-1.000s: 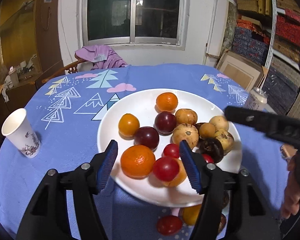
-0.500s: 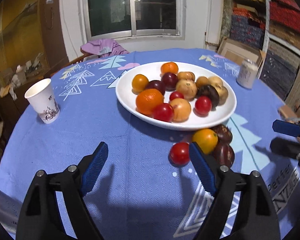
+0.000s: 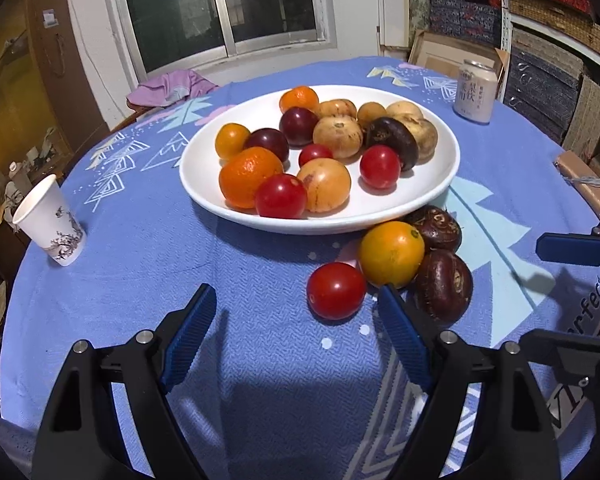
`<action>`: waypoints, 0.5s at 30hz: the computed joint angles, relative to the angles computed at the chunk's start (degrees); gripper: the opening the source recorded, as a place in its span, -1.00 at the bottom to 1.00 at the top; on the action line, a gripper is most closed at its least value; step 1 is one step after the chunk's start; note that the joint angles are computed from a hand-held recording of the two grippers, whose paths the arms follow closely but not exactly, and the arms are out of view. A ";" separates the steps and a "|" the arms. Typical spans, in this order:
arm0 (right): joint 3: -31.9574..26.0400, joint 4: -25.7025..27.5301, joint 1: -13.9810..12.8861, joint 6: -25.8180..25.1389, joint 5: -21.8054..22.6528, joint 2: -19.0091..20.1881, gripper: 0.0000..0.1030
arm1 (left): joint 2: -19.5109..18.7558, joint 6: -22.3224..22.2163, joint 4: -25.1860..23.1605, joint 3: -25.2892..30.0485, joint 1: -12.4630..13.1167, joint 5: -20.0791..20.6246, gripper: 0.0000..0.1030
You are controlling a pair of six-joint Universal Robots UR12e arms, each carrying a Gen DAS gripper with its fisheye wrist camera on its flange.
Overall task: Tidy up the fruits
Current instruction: 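Grasp a red tomato with the left tool while the right tool grasps a mangosteen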
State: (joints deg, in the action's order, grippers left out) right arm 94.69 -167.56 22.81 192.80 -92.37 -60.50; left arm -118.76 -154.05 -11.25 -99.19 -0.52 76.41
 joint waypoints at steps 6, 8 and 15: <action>-0.16 0.31 0.02 -0.17 0.23 0.11 0.34 | -0.44 -2.17 -2.93 1.34 0.58 -1.05 0.29; -0.11 0.25 -0.06 0.17 0.38 0.08 0.34 | -0.34 -2.10 -3.79 1.45 1.13 -3.49 -0.19; -0.29 0.66 -0.01 0.08 0.63 0.22 0.34 | -0.54 -0.24 -7.44 2.29 1.40 -6.57 -0.32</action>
